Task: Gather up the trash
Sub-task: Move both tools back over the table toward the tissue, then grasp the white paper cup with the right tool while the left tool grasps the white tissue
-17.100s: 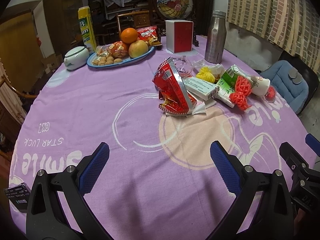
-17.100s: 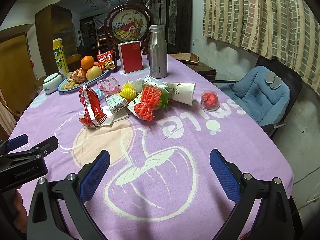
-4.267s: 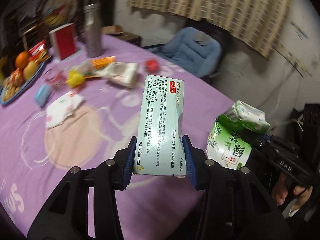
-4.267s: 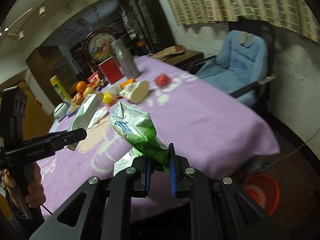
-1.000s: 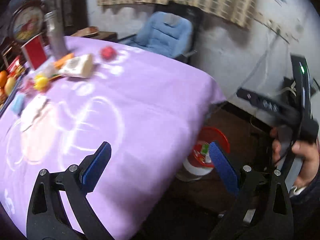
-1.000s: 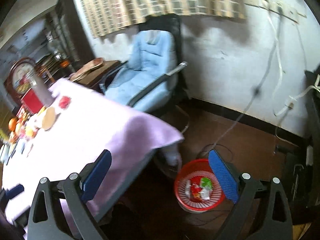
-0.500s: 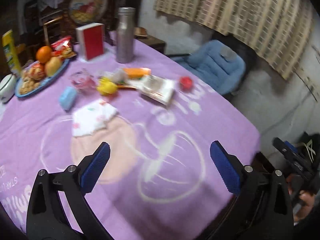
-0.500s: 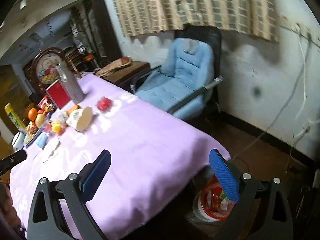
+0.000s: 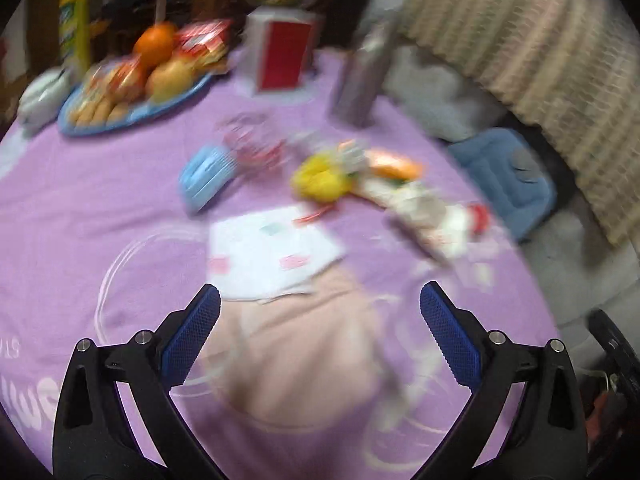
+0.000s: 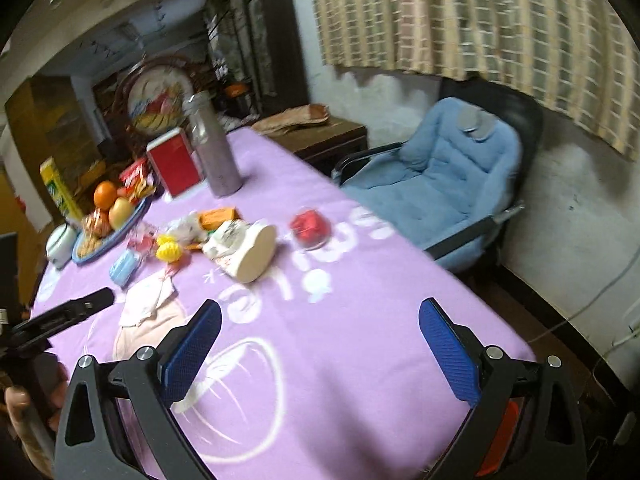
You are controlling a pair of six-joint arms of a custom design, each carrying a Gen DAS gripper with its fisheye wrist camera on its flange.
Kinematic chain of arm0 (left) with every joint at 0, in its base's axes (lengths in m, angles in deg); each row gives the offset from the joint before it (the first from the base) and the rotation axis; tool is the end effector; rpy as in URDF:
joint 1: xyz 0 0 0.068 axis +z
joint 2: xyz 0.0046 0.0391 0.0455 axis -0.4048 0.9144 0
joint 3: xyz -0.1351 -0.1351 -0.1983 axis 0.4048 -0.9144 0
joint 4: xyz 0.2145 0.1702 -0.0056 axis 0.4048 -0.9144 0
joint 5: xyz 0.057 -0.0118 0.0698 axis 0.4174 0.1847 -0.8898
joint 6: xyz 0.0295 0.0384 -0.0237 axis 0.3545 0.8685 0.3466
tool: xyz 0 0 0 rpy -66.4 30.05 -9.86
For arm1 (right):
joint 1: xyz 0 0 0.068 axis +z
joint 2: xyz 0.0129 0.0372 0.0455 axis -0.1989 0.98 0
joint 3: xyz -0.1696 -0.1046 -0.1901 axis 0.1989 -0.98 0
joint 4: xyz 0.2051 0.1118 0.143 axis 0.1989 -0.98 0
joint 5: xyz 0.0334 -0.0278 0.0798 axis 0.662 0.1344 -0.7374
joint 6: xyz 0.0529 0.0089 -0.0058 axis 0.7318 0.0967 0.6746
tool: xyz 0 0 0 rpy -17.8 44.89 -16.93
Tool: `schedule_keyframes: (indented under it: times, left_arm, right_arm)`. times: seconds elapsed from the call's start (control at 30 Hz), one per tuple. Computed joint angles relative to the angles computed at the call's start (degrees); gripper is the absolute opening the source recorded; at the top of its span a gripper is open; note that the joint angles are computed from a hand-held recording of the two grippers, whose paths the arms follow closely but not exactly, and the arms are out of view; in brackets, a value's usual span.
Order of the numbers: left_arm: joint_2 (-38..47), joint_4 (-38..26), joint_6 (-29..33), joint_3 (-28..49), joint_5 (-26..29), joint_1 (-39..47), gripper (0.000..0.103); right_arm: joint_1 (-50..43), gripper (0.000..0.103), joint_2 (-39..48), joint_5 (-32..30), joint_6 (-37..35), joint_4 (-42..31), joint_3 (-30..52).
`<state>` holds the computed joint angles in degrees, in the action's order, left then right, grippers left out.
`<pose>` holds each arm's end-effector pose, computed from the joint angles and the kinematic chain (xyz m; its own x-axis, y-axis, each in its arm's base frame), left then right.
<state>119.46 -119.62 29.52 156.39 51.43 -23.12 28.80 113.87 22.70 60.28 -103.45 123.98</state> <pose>0.2120 -0.0039 0.4312 -0.8283 -0.1775 -0.5315 -0.0477 0.9674 -0.2487 0.1500 0.1069 0.4591 -0.6932 0.1812 -0.6976 0.1000 0.9827 0.1559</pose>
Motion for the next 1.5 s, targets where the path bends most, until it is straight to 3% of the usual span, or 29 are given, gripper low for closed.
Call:
schedule_keyframes:
  times: [0.07,0.3,0.57,0.73,0.9,1.13,1.33,1.5]
  left_arm:
    - [0.88,1.43,-0.7,-1.34,4.45,4.21,0.096]
    - [2.74,3.27,-1.19,-2.2,6.04,11.49,0.097]
    - [3.47,5.32,-0.26,-4.28,0.52,9.07,0.097]
    - [4.05,5.39,0.08,-4.68,0.86,9.33,0.097]
    - [4.19,5.72,0.27,-4.4,1.11,9.98,0.097]
    - [4.56,5.38,0.08,-4.17,1.22,10.91,0.097]
    - [5.5,4.35,1.71,-2.98,0.44,12.73,0.097]
    - [6.8,3.84,-0.55,-2.52,0.06,16.26,0.097]
  right_arm:
    - [0.82,0.097,2.37,-0.46,-0.52,1.76,-0.38]
    - [1.19,0.097,12.25,-5.29,-2.39,7.58,1.95]
    - [0.84,0.097,19.0,-8.15,-4.2,8.43,5.02]
    - [-1.24,0.097,21.91,-10.43,-6.11,9.29,6.0]
    - [-6.49,0.097,25.58,-19.55,-4.95,9.52,7.03]
    - [-5.52,0.097,27.04,-17.04,-3.41,10.03,4.53]
    - [-5.04,0.097,28.11,-14.75,-5.2,7.75,7.78]
    - [-6.34,0.097,28.4,-11.48,-7.62,8.31,9.18]
